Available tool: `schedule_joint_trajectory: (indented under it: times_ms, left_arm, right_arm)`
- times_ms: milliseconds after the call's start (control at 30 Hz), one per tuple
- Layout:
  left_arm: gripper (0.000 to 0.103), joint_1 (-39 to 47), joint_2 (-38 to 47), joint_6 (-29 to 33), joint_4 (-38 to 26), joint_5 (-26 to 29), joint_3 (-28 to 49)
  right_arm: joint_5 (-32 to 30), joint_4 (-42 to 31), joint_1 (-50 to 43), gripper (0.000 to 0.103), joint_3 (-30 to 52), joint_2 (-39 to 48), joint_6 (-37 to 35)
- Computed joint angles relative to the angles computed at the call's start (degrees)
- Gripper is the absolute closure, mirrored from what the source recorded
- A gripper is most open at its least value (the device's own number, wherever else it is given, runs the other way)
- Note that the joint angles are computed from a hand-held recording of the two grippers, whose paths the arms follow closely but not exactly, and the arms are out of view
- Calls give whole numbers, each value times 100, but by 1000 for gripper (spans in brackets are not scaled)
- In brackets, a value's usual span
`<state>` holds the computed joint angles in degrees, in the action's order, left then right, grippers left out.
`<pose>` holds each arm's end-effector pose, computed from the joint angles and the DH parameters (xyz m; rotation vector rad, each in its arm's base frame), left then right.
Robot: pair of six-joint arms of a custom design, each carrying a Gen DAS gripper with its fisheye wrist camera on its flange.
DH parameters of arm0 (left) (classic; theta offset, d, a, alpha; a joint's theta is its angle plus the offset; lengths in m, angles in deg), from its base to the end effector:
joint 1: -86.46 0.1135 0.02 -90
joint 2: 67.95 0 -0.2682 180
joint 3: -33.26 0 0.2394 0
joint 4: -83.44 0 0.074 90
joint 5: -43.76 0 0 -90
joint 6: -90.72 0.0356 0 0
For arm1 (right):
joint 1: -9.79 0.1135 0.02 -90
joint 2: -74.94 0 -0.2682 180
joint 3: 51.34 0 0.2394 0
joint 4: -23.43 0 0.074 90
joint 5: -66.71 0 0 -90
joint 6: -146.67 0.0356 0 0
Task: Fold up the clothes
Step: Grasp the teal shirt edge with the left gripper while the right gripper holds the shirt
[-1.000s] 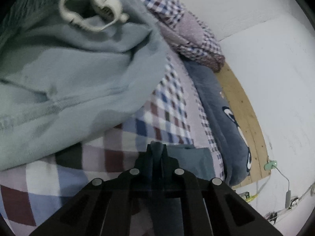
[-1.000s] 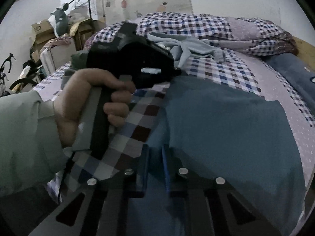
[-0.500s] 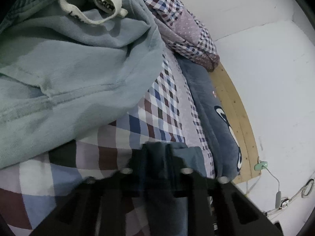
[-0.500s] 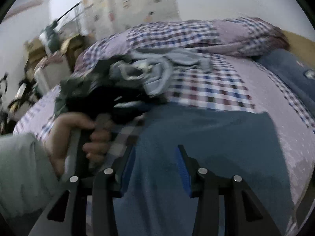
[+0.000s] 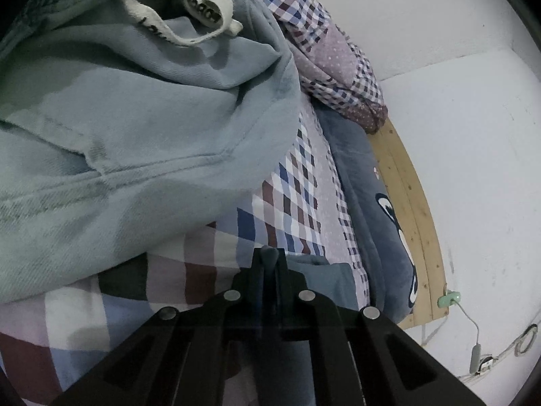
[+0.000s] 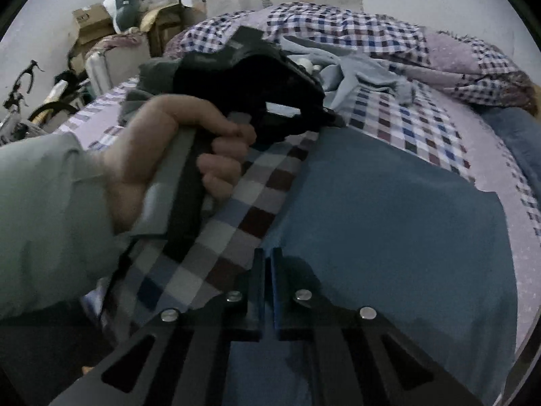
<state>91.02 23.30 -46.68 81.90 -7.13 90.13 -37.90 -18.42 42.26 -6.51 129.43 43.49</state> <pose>0.3065 0.0019 0.1868 -0.6160 2.1907 -1.1578 0.1367 0.0976 0.2068 -1.0657 2.2455 0.4591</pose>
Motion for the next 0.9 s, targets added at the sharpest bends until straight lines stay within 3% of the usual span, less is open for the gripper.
schedule_joint_trajectory:
  times_ms: [100,167,233,333,467,567,667,800,900]
  left_arm:
    - [95,71,-35,-41,-85,103,19]
    - [76,164,-261,-67,-285,-71,-63]
    - [67,270,-496,-119,-269,-57,-243]
    - [59,334,-857,-16,-460,17,-423]
    - [57,-62,-1401,625,-1258,-365,-474]
    - [57,-734,-1728,1122,-1781,-1073,-480]
    - [57,-970,-2020,1129,-1660,-1317,-733]
    - [58,-778,-2108,1107,-1534,-1005,-891]
    - [67,-739,-2040,1130,-1480,-870,-886]
  right_arm:
    - [-427,-215,-560,100,315,80,-177]
    - [-724,-257,-1007,91,604,301,-277]
    - [-1034,-316,-1472,70,1017,719,-424]
    - [-1310,-398,-1824,60,1880,1640,-550]
    - [-1595,-884,-1937,60,3345,3004,-495]
    - [-1692,-1298,-1746,60,4288,3825,-431]
    - [-1513,-1852,-1380,60,5239,4670,-363]
    - [-1323,-2124,-1090,61,5609,5193,-307]
    - [-1169,-2237,-904,62,5779,5505,-256]
